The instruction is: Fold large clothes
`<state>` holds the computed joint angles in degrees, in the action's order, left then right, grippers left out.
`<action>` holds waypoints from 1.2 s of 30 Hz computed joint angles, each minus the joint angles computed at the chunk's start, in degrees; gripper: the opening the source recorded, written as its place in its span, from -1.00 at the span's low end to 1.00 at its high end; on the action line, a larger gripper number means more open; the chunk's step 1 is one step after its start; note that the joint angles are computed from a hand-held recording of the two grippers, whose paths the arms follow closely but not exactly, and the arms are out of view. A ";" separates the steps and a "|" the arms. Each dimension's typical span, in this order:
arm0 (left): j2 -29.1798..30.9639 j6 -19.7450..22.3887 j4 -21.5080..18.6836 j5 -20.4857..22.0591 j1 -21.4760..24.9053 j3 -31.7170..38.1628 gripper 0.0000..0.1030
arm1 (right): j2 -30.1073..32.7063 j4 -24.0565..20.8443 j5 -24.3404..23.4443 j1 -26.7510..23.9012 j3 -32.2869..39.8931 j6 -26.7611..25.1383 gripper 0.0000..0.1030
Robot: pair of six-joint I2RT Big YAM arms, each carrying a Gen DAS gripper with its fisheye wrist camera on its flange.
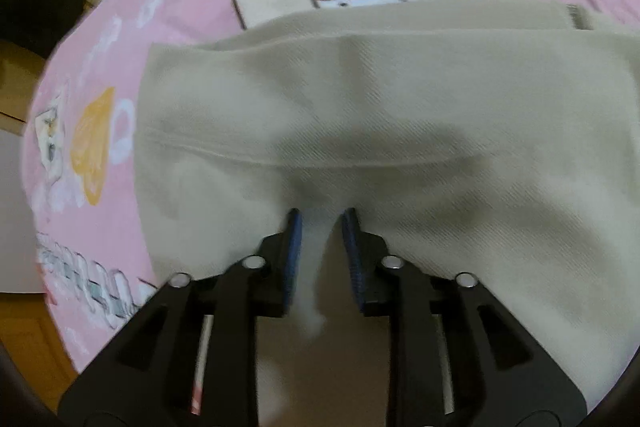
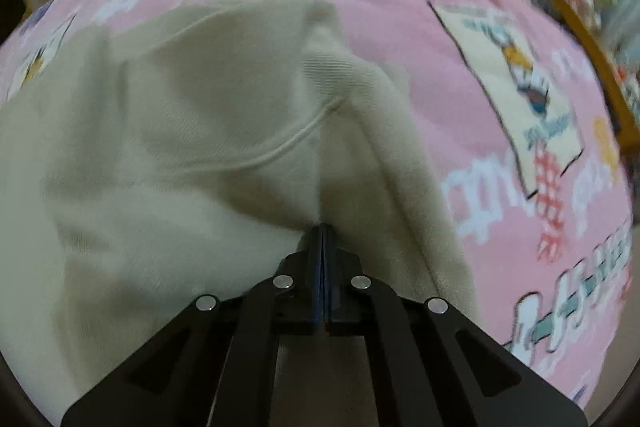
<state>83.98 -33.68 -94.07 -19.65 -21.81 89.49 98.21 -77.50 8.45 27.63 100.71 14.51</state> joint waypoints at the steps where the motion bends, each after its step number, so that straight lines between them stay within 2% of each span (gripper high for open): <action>1: 0.08 -0.58 0.01 1.66 0.92 0.10 -0.49 | 0.16 -0.17 -0.06 -0.10 0.26 0.14 -1.00; 4: 0.34 -0.97 -1.23 1.62 1.04 1.25 -0.49 | -0.60 -0.11 -0.52 -0.28 0.56 1.73 -1.00; 6: -0.64 -1.76 -2.06 0.17 0.06 1.90 -0.56 | -3.13 1.21 2.14 -0.48 -1.01 3.11 -1.00; 7: -1.57 -2.20 -2.32 -0.29 -0.35 1.96 -0.59 | -4.54 1.69 1.77 -1.11 -1.86 3.81 -1.00; 10: -4.87 -2.37 -2.05 -0.32 -2.29 1.51 -0.59 | -13.25 7.09 -4.92 -3.61 -8.89 5.17 -0.88; 11: -5.85 -2.93 -2.03 -0.52 -3.46 1.68 -0.59 | -17.53 10.06 -6.40 -3.79 -12.50 5.42 -0.64; 12: -7.08 -4.19 -1.76 -0.42 -4.96 1.78 -0.59 | -21.07 12.31 -6.96 -3.91 -15.45 5.99 -0.16; 13: -7.89 -5.27 -1.72 -0.06 -5.97 1.80 -0.59 | -25.88 15.28 -7.25 -3.94 -19.53 7.58 0.14; 14: -8.77 -6.98 -1.12 1.21 -7.54 2.15 -0.59 | -31.61 18.66 -7.23 -3.77 -24.16 11.12 0.52; 15: -9.12 -8.56 -0.44 2.16 -8.70 2.46 -0.59 | -34.62 19.50 -8.39 -4.35 -26.56 13.33 0.57; 16: -9.59 -11.24 0.17 3.80 -10.61 2.76 -0.59 | -36.71 19.97 -11.55 -5.81 -28.39 15.76 0.58; 18: -10.77 -15.22 3.68 7.96 -13.43 1.41 -0.61 | -41.97 21.33 -15.79 -6.66 -33.88 25.06 0.57; 19: -10.57 -15.37 4.77 9.61 -13.78 1.18 -0.82 | -43.85 22.23 -17.90 -7.02 -36.46 29.48 0.58; 20: -9.82 -15.78 5.91 11.01 -15.03 1.29 -0.89 | -45.44 23.96 -20.50 -7.48 -39.26 33.50 0.58; 22: -7.85 -16.76 6.08 9.98 -17.04 2.28 -0.96 | -47.46 27.54 -25.51 -8.31 -43.95 40.63 0.56; 23: -7.13 -16.94 6.92 9.96 -17.38 2.26 -0.98 | -48.12 29.82 -26.55 -8.28 -46.21 45.23 0.56; 24: -5.99 -17.65 7.14 9.44 -17.87 2.66 -1.00 | -48.55 30.46 -27.05 -8.54 -47.25 47.44 0.56; 26: -4.56 -18.89 6.78 7.36 -18.95 3.68 -1.00 | -49.48 35.02 -28.02 -8.50 -50.03 53.69 0.57; 29: -2.93 -18.67 7.46 6.90 -17.98 3.79 -1.00 | -48.82 39.63 -26.58 -7.83 -52.19 58.34 0.69; 33: -1.46 -18.69 7.85 8.59 -16.12 2.84 -1.00 | -47.36 47.70 -24.76 -7.76 -54.14 61.87 0.71; 34: -0.90 -18.65 8.23 8.93 -15.64 2.54 -1.00 | -46.15 49.41 -25.20 -8.17 -53.88 61.21 0.71; 36: -0.46 -19.05 9.36 9.21 -15.06 1.45 -1.00 | -41.95 46.71 -26.06 -8.99 -50.66 56.46 0.76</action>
<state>83.53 -52.73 -84.72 -10.44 -36.87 90.94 56.25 -30.80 -17.61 18.64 50.05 70.97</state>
